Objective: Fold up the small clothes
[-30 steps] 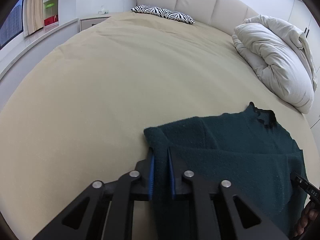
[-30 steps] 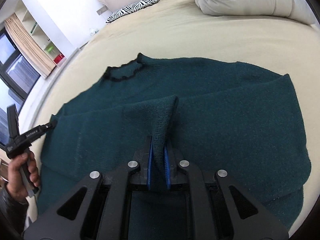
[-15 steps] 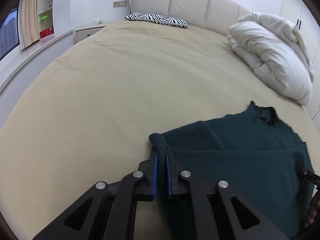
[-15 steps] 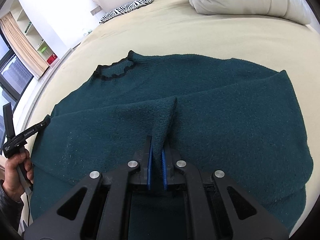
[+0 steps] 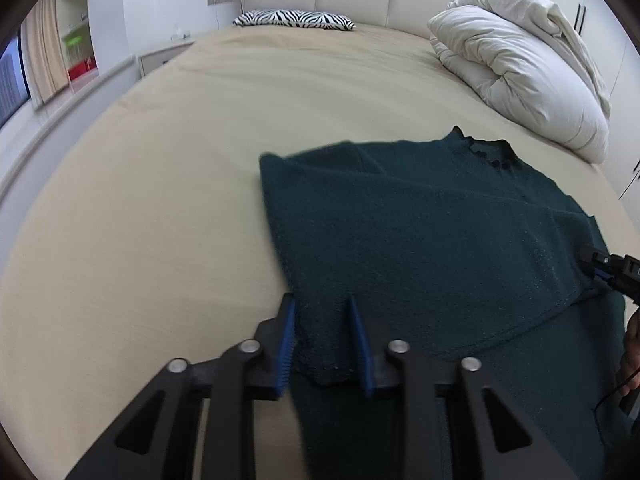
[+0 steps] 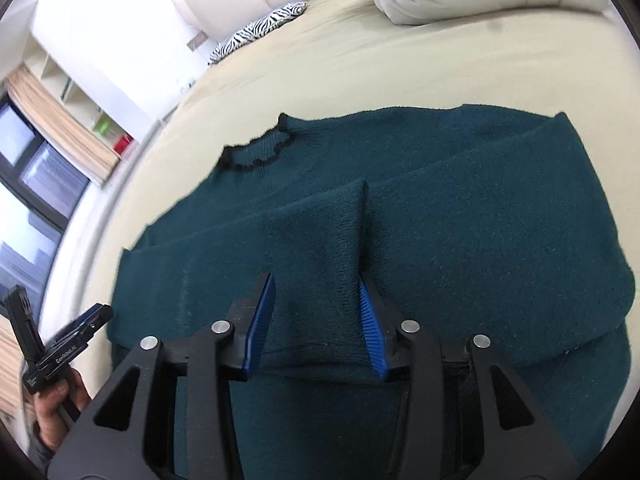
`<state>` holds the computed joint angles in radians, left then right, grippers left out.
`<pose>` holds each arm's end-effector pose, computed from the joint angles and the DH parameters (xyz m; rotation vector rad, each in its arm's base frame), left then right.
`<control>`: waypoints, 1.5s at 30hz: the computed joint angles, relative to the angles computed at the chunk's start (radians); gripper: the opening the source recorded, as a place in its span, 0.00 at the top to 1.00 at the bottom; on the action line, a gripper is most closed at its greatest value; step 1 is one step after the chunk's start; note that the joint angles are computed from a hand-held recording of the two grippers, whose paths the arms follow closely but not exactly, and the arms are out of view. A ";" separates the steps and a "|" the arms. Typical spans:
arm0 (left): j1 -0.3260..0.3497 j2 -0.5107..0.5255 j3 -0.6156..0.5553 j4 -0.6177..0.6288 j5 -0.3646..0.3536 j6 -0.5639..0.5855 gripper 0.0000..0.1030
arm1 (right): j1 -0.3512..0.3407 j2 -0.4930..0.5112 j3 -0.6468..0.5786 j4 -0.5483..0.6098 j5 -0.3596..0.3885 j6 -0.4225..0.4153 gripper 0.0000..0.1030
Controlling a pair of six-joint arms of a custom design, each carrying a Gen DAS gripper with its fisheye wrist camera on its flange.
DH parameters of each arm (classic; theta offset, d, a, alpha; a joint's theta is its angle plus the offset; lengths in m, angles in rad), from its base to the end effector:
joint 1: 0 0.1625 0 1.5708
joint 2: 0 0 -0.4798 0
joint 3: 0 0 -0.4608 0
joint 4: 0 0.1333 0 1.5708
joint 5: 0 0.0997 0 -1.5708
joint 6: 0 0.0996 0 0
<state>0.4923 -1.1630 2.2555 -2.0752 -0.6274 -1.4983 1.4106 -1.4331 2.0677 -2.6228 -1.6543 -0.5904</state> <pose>-0.2980 -0.4026 0.0899 -0.1253 2.2107 -0.8874 0.0327 -0.5810 0.3143 0.5870 -2.8057 0.5209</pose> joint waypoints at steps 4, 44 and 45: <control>-0.006 0.006 0.002 0.010 0.013 0.014 0.83 | -0.001 -0.001 0.000 -0.008 -0.015 -0.008 0.76; -0.018 -0.010 0.013 0.116 0.045 -0.113 0.60 | 0.054 0.079 -0.052 -0.054 -0.012 0.056 0.86; -0.019 -0.017 0.027 0.084 0.048 -0.107 0.60 | 0.050 0.097 -0.067 -0.042 -0.029 0.070 0.86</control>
<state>0.4729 -1.1798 2.2824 -1.9907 -0.5791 -1.6054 1.4604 -1.3359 2.0012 -2.6645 -1.6831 -0.5201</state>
